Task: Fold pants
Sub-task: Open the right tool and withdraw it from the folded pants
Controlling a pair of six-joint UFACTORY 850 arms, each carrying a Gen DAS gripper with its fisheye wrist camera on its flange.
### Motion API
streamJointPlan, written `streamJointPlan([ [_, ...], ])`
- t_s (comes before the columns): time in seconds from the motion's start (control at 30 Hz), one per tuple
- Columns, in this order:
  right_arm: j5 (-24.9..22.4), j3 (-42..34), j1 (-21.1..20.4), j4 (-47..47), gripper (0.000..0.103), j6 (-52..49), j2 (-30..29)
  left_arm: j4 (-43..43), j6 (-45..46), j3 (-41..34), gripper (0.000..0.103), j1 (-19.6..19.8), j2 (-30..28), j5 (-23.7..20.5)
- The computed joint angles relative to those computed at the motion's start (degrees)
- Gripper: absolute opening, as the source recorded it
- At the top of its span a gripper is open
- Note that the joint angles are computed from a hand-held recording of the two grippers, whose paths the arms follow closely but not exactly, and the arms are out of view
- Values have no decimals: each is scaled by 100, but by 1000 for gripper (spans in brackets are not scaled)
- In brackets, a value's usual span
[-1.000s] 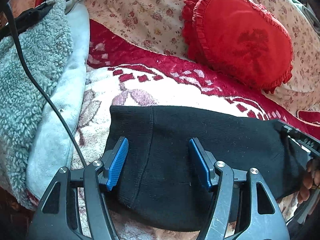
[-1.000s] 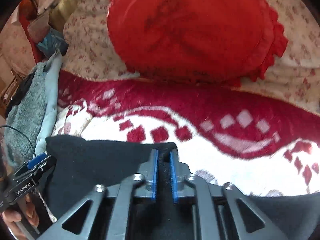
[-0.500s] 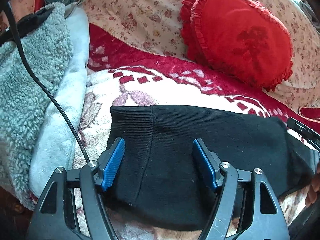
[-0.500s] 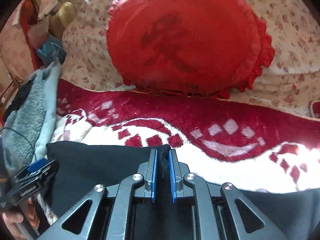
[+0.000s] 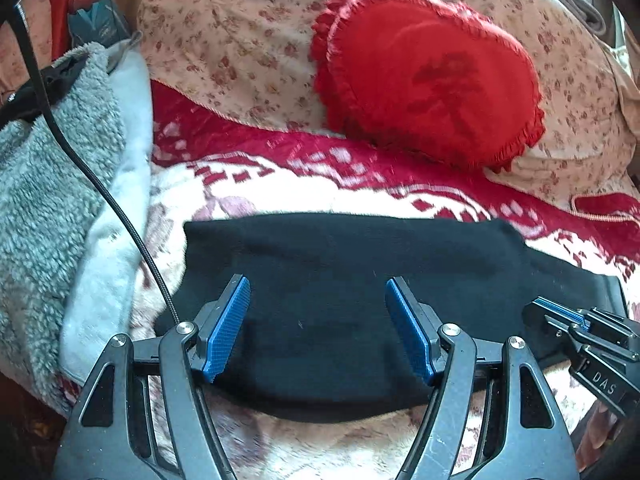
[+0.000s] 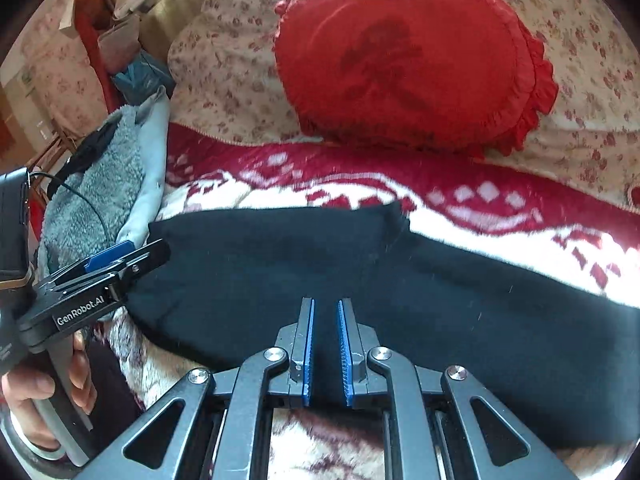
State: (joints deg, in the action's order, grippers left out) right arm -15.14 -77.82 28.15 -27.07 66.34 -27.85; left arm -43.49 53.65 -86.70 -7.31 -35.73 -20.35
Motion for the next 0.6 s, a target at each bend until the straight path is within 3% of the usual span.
streamJointPlan([
  [0.17,-77,92,55,318,10,-90,-90,252,-96,117,70,-83,-58,179],
  [0.33,226,378,100,-604,10,1052,-2,235,27,174,70,-136,-81,408],
  [0.5,321,444,59,-212,10,769,89,38,232,228,70,-120,0,334],
  [0.6,261,508,73,-694,10,1319,191,-80,348,253,70,-127,66,283],
])
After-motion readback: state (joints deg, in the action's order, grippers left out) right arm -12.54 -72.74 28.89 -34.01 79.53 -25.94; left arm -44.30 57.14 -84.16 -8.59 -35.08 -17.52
